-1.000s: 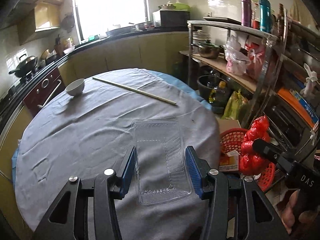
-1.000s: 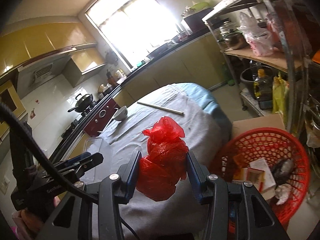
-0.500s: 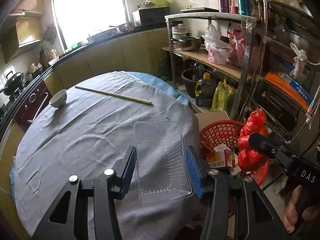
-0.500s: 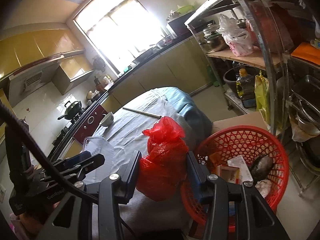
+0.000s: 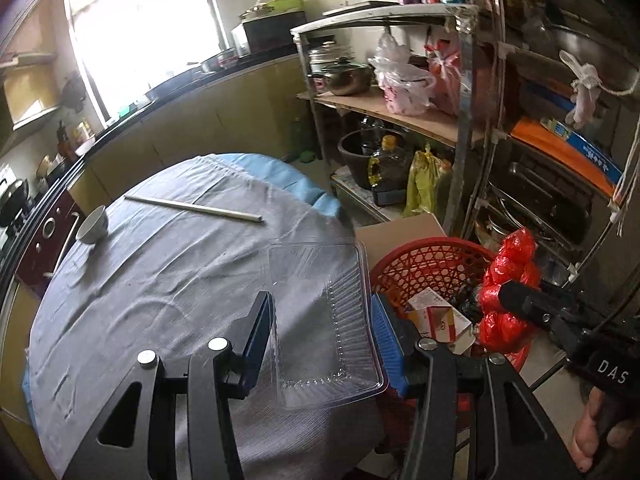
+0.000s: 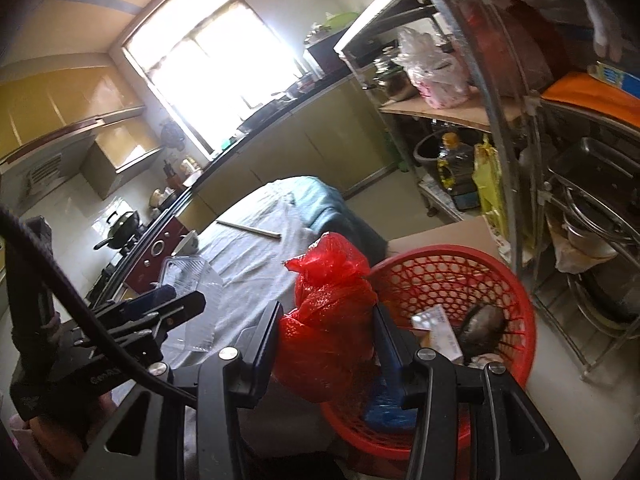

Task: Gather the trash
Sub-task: 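Carry the clear tray with the left gripper and red bag with the right over the red basket, then open both grippers to drop the clear tray and red bag into the basket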

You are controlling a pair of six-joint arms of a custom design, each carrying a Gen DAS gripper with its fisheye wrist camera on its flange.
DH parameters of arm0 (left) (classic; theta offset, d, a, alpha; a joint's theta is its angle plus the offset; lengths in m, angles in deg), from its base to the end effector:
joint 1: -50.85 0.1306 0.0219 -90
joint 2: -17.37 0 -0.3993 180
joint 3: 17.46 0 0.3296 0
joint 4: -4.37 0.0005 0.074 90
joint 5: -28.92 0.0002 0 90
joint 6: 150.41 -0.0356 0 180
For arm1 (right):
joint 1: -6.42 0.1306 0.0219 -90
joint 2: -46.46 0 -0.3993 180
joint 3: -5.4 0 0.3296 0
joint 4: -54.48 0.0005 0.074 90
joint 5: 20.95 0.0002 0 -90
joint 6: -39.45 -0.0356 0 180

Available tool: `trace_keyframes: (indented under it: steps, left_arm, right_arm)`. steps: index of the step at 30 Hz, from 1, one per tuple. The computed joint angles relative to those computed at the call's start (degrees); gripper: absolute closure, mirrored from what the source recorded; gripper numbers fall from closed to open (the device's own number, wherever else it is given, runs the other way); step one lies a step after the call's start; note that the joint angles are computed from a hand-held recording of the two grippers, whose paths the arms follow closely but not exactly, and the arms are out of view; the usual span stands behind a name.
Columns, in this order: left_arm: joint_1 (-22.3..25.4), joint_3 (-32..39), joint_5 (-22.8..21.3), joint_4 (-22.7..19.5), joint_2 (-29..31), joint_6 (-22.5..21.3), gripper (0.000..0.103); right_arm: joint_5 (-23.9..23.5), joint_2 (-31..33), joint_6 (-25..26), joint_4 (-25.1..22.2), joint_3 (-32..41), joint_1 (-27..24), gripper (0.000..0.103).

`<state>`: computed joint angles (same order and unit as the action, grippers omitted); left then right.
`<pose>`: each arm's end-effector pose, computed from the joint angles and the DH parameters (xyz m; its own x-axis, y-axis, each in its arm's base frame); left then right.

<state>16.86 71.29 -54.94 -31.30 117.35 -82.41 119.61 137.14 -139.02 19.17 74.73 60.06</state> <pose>0.4030 -0.2769 0.3797 -0.3304 0.6720 -0.6628 0.7983 0.5736 0.1835 0.2517 0.2947 0.3291 -0.2731 0.7002 -0.6596 0.4882 0.6917 0.5322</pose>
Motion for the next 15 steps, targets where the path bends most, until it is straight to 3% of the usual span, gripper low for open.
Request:
trace_keyframes:
  steps: [15]
  left_arm:
    - [-5.90, 3.25, -1.06, -1.08, 4.44, -0.41, 0.051]
  right_arm:
    - [0.06, -3.88, -9.02, -3.23, -6.03, -0.23, 0.053]
